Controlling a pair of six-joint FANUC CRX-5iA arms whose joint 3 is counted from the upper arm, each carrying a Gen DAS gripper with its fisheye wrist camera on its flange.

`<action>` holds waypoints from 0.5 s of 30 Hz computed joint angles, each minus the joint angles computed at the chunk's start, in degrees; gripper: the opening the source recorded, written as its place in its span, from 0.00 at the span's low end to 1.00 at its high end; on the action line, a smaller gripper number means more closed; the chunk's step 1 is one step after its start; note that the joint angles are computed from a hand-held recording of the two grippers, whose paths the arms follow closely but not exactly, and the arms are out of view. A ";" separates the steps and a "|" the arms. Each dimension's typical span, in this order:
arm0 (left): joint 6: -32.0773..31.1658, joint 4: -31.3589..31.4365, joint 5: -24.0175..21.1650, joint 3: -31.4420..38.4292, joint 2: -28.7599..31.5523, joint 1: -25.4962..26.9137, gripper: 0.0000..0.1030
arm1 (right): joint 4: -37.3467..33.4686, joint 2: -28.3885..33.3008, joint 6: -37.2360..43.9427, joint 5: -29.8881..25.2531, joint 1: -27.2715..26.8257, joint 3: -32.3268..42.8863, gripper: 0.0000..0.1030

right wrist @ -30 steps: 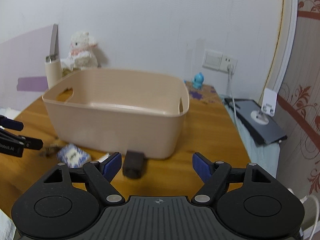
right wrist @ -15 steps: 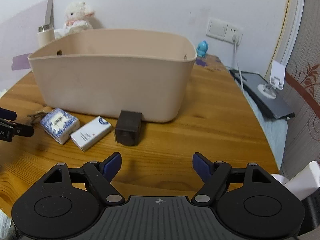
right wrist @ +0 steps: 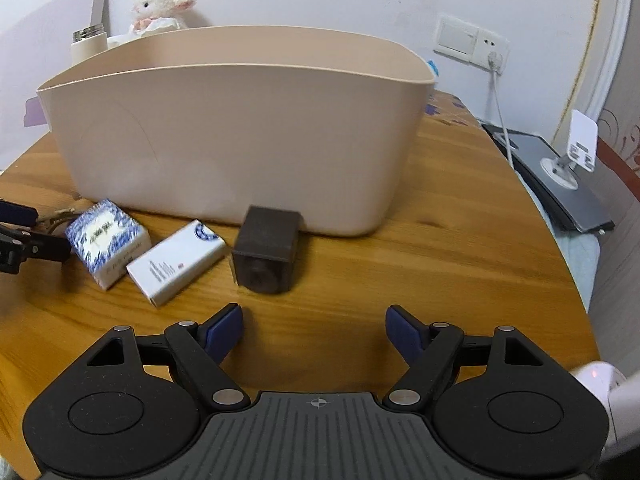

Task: Organize objects
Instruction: 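Grasp the metal hair clip with left gripper while right grasps black square object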

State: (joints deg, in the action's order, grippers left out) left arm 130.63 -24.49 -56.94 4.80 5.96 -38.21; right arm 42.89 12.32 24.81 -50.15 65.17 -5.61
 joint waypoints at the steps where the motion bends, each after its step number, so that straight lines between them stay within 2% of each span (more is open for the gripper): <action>1: -0.32 0.20 0.23 -0.02 0.00 0.16 0.73 | 0.07 0.39 0.30 0.14 -0.11 0.42 0.78; 4: -0.80 0.04 0.34 0.16 0.06 0.25 0.63 | 0.84 1.63 0.33 1.07 -0.43 1.33 0.78; 7: -1.67 0.66 0.78 0.39 0.18 0.74 0.49 | 0.75 2.45 0.43 2.08 -0.68 2.19 0.76; 11: -3.71 2.09 1.80 0.31 0.29 1.46 0.35 | 0.65 2.98 0.54 3.69 -1.02 2.74 0.69; 12: -4.18 2.46 1.99 0.26 0.30 1.61 0.32 | 0.35 3.03 0.71 4.11 -1.13 2.91 0.62; 14: -5.20 3.57 2.84 -0.11 0.18 2.03 0.19 | -0.69 2.97 1.30 5.24 -1.36 3.24 0.48; 15: -5.56 3.89 2.90 -0.06 0.25 2.12 0.19 | -1.07 3.00 1.51 5.44 -1.39 3.46 0.38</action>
